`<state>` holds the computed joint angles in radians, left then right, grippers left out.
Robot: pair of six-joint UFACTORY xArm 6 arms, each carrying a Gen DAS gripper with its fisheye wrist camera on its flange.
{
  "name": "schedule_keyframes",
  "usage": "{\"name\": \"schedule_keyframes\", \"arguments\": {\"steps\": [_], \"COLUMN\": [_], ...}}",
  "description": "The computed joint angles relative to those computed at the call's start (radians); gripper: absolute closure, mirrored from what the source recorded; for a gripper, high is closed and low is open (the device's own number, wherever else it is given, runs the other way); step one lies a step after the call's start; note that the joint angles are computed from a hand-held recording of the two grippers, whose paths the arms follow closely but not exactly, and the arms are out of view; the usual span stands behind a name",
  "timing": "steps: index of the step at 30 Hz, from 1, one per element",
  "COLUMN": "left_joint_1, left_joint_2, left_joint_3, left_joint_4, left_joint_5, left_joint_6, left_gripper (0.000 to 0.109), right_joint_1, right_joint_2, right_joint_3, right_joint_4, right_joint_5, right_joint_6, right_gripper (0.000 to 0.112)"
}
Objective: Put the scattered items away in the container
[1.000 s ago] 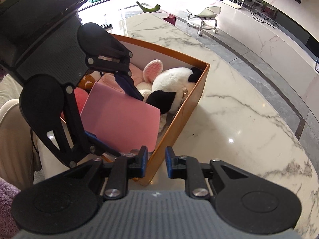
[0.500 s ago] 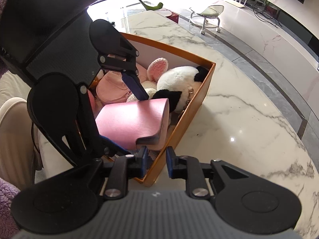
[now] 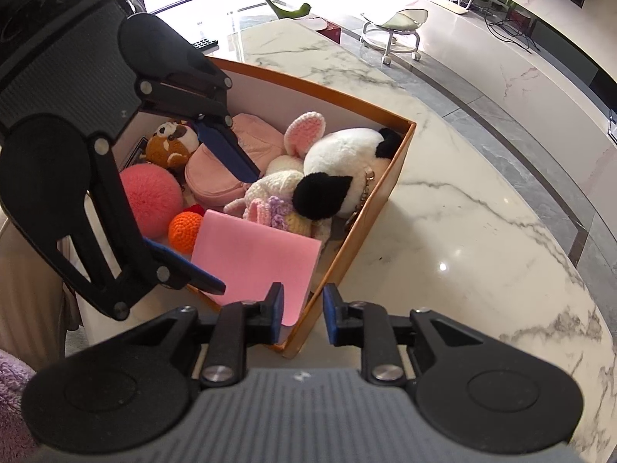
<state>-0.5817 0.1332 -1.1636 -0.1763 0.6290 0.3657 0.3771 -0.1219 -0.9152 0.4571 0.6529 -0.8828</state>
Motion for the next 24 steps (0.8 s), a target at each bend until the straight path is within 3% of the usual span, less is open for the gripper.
{"name": "schedule_keyframes", "arguments": {"steps": [9,14,19,24], "left_joint_1": [-0.012,-0.024,-0.047,-0.069], "left_joint_2": [-0.086,-0.154,-0.226,-0.302], "left_joint_3": [0.109,0.187,0.242,0.276], "left_joint_4": [0.081,0.149,0.338,0.538], "left_joint_5": [-0.06,-0.128,-0.174,-0.177], "left_joint_6": [-0.173,-0.308,-0.554,-0.807], "left_gripper": [0.069,0.075,0.076,0.076], "right_joint_1": [0.016,0.037,0.064,0.083], "right_joint_2": [-0.05,-0.088,-0.138,-0.204], "right_joint_3": [0.041,0.076,0.124,0.173], "right_joint_4": [-0.008,0.011,0.015,0.021], "right_joint_5": [-0.024,-0.051,-0.101,-0.141], "right_joint_6": [0.015,0.034,0.075,0.124], "right_gripper": [0.089,0.089,0.089,0.075]}}
